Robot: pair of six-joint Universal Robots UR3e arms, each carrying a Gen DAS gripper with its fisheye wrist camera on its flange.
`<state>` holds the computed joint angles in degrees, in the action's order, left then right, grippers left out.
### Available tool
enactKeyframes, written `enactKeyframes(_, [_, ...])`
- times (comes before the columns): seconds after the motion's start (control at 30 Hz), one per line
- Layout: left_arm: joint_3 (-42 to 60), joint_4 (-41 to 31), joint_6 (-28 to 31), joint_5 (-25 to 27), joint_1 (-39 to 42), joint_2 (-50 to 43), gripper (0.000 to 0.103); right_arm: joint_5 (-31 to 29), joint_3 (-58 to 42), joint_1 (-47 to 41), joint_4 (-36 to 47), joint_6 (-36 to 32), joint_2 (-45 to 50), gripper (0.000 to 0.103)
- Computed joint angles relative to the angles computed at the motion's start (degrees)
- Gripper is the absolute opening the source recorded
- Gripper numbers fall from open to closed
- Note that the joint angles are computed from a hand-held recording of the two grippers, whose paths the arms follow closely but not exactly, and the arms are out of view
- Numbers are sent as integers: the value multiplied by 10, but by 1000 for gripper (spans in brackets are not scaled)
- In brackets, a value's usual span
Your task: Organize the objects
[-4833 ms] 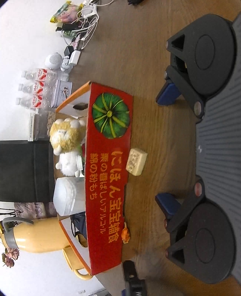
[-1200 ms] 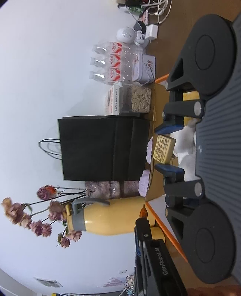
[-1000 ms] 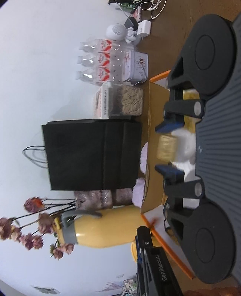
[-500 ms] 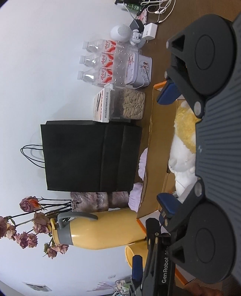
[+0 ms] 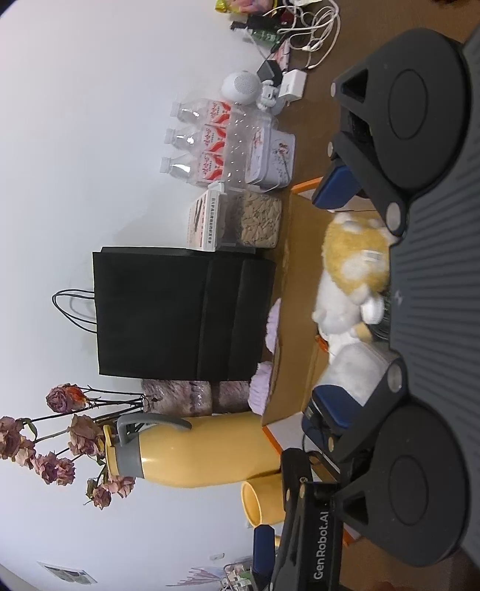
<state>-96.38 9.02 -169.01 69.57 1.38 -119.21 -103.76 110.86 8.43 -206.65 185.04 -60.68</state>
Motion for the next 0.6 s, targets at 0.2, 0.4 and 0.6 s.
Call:
enactKeyframes(0.2, [-145, 24, 13, -25, 37, 96, 103, -20, 92, 34, -33, 32, -55, 103])
enactKeyframes(0.4, [-273, 27, 38, -62, 88, 194, 103, -46, 173, 69, -44, 73, -105, 103])
enactKeyframes(0.6, [-373, 4, 72, -95, 139, 289, 103, -72, 233, 101, -47, 110, -145, 103])
